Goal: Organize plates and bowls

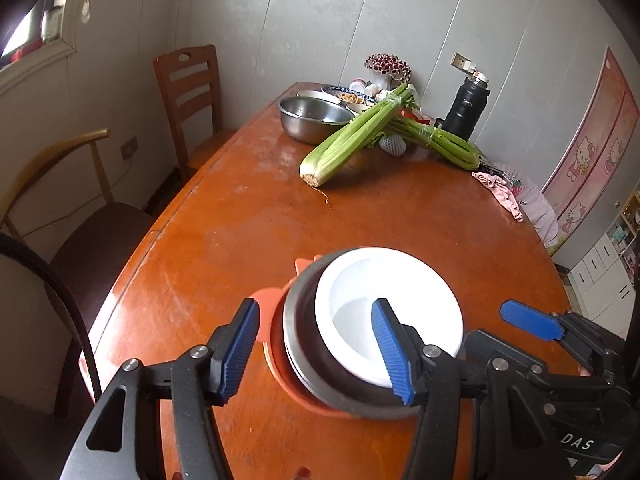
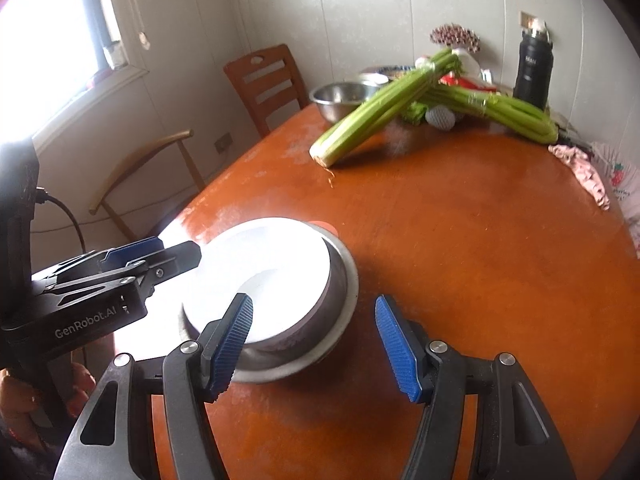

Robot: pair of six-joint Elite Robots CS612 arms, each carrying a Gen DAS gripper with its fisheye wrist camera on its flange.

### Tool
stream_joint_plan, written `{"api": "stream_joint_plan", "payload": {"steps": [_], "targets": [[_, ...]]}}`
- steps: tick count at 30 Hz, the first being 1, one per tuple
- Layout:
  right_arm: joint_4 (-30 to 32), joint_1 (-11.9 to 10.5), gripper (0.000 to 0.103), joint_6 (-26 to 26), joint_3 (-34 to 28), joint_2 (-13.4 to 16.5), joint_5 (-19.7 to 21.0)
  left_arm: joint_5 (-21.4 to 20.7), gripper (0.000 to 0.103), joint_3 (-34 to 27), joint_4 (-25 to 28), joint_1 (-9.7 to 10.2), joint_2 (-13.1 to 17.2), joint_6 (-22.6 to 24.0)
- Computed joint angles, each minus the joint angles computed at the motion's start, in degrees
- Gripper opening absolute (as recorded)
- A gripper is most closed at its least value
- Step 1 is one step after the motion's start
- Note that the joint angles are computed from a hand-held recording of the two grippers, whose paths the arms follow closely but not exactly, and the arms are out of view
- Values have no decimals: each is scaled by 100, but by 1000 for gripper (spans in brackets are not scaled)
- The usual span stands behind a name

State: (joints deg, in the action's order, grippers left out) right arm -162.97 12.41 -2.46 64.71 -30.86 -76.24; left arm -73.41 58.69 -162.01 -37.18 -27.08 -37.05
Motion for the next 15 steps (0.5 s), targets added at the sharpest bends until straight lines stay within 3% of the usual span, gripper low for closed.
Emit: {"api": "stream_joint_plan", "payload": {"steps": [6, 15], "targets": [[-403, 12, 67, -272, 602, -267, -66, 307, 61, 356, -1, -187, -179, -100], [-1127, -17, 67, -475, 1482, -566, -317, 450, 62, 880, -177, -460, -339, -401]]}}
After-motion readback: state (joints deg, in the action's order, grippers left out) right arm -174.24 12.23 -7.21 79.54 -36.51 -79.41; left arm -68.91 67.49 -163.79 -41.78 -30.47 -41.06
